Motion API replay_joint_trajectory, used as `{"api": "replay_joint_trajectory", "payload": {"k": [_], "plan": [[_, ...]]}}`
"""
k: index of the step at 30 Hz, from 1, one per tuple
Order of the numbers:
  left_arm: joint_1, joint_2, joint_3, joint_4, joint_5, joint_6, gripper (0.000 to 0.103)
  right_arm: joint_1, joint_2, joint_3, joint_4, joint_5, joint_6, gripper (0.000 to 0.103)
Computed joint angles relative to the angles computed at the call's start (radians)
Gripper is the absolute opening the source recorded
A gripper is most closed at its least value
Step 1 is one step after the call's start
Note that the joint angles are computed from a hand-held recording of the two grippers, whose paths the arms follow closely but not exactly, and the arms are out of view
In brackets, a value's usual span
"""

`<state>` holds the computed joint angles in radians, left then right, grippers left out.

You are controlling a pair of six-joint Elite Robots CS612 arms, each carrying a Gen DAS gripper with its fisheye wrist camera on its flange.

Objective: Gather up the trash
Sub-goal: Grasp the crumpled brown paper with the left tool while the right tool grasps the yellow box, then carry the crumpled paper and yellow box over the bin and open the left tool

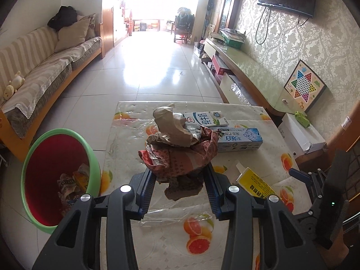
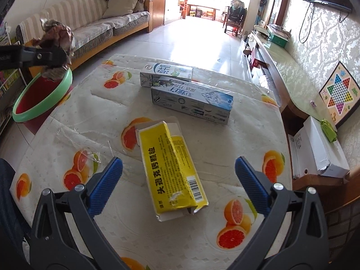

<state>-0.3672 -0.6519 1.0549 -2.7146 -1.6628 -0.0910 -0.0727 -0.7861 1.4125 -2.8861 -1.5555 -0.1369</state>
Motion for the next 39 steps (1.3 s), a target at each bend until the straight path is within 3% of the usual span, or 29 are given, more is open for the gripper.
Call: {"api": "replay_joint_trajectory", "payload": {"k": [10, 13, 15, 20, 25, 27, 39], "plan": [[0.026, -0.033, 0.074, -0.048, -0.032, 0.008, 0.039, 0.032, 0.068, -0.089, 0.097, -0.107, -0.065, 0.098], [0.031, -0.038, 0.087, -0.061, -0.038, 0.01, 0.039, 0.035, 0.081, -0.108, 0.13, -0.127, -0.063, 0.093], [0.034, -0.04, 0.095, -0.067, -0.043, 0.001, 0.039, 0.033, 0.085, -0.117, 0.16, -0.122, -0.051, 0.072], [0.039, -0.045, 0.108, -0.077, -0.05, -0.012, 0.039, 0.022, 0.087, -0.134, 0.217, -0.074, -0.01, 0.043], [0.043, -0.05, 0.117, -0.083, -0.053, -0.016, 0.039, 0.018, 0.068, -0.114, 0.194, -0.048, 0.01, 0.042], [0.044, -0.053, 0.122, -0.087, -0.053, -0.016, 0.039, 0.018, 0.053, -0.099, 0.174, -0.053, 0.014, 0.03], [0.057, -0.077, 0.147, -0.132, -0.031, -0.024, 0.039, 0.041, -0.024, -0.034, 0.054, -0.071, 0.011, 0.029]]}}
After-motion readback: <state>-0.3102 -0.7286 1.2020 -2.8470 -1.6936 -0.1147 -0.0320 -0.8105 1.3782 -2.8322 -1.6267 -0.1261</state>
